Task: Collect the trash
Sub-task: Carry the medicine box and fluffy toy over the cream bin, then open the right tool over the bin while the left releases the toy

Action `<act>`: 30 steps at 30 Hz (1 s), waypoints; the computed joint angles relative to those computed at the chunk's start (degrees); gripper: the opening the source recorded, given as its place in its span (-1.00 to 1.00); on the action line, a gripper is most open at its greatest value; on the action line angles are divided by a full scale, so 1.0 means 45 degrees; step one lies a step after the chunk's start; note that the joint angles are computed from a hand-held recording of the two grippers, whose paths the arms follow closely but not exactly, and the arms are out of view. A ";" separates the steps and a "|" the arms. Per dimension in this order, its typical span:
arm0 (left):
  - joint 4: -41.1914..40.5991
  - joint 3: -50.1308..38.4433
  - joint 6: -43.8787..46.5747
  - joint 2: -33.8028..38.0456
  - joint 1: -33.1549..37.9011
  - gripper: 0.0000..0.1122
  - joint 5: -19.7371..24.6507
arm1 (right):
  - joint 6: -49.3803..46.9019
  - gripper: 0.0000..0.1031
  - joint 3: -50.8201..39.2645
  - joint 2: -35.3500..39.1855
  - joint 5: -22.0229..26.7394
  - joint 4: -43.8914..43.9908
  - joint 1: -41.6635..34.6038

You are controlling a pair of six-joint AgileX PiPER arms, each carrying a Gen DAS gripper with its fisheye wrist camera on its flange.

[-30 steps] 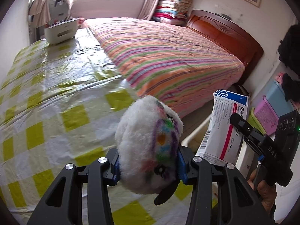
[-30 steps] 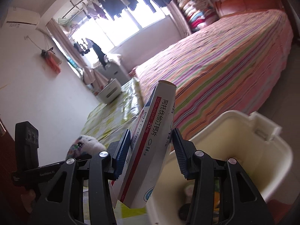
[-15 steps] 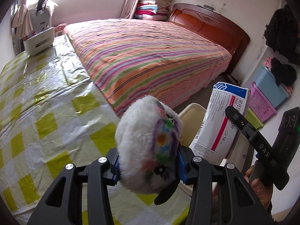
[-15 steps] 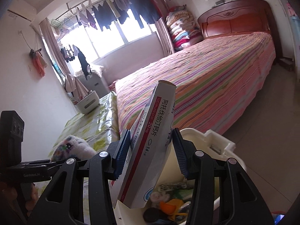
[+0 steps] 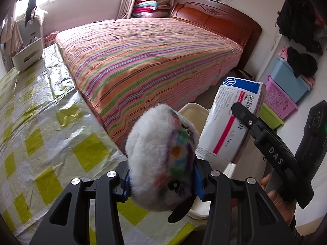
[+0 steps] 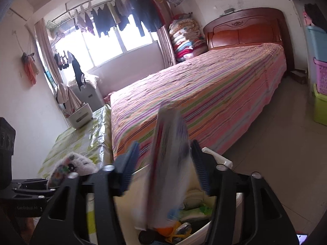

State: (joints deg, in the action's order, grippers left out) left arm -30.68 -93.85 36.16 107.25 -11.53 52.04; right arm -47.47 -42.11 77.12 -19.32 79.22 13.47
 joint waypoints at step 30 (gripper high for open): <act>0.0167 0.0898 -0.0639 -0.0271 -0.1199 0.39 -0.0981 | 0.5543 0.80 0.2425 -0.2726 -0.1173 -0.3131 -0.0382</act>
State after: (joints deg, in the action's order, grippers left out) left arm -29.93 -89.81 33.29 106.03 -16.92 47.62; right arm -22.53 -31.20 64.86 -24.60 65.13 11.75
